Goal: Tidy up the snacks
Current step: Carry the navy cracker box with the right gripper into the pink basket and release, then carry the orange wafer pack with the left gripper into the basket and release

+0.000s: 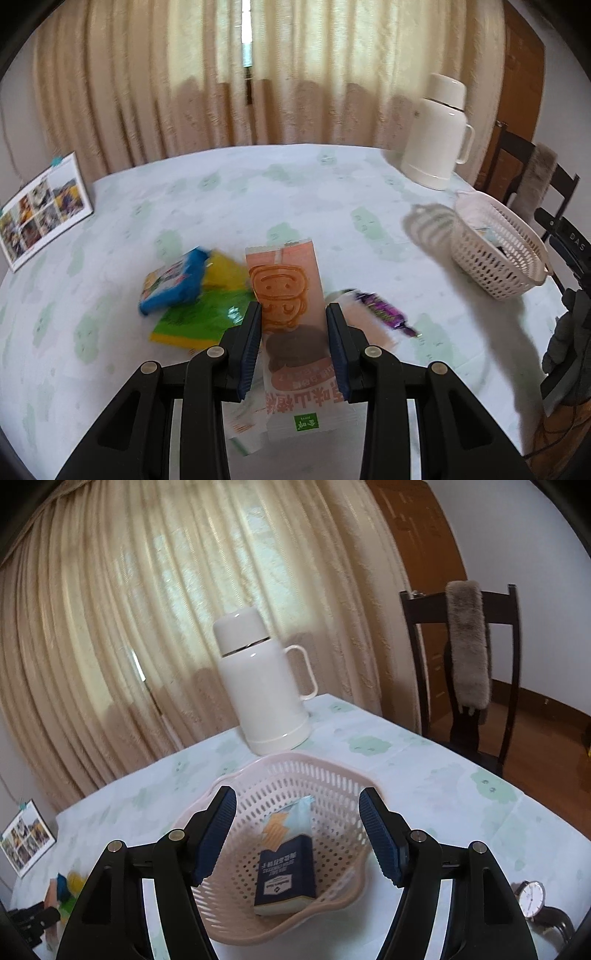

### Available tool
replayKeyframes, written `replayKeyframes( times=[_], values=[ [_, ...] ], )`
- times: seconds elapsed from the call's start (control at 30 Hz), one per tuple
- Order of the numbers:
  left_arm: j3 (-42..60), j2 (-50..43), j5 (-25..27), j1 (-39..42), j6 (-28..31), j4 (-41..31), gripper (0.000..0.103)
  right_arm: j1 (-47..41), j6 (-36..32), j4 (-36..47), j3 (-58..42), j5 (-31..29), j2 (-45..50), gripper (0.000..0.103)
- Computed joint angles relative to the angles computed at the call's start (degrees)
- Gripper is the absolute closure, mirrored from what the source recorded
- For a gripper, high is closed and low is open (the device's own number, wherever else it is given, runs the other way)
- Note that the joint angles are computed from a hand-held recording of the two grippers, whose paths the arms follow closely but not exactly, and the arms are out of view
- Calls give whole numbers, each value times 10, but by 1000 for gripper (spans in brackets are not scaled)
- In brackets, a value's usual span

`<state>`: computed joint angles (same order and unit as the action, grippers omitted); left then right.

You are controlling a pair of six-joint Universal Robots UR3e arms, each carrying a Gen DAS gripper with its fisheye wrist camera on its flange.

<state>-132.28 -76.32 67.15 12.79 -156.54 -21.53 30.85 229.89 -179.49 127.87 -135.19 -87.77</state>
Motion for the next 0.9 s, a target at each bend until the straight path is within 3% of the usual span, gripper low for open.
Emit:
replayKeyframes(
  times=[0.27, 0.63, 0.9],
  values=[
    [93, -83, 31, -121, -49, 9, 71, 6, 60, 54, 6, -27, -24, 32],
    [241, -217, 44, -255, -107, 19, 71, 14, 87, 88, 1, -31, -32, 31],
    [340, -302, 43, -313, -113, 15, 70, 9, 126, 114, 10, -42, -49, 31]
  ],
)
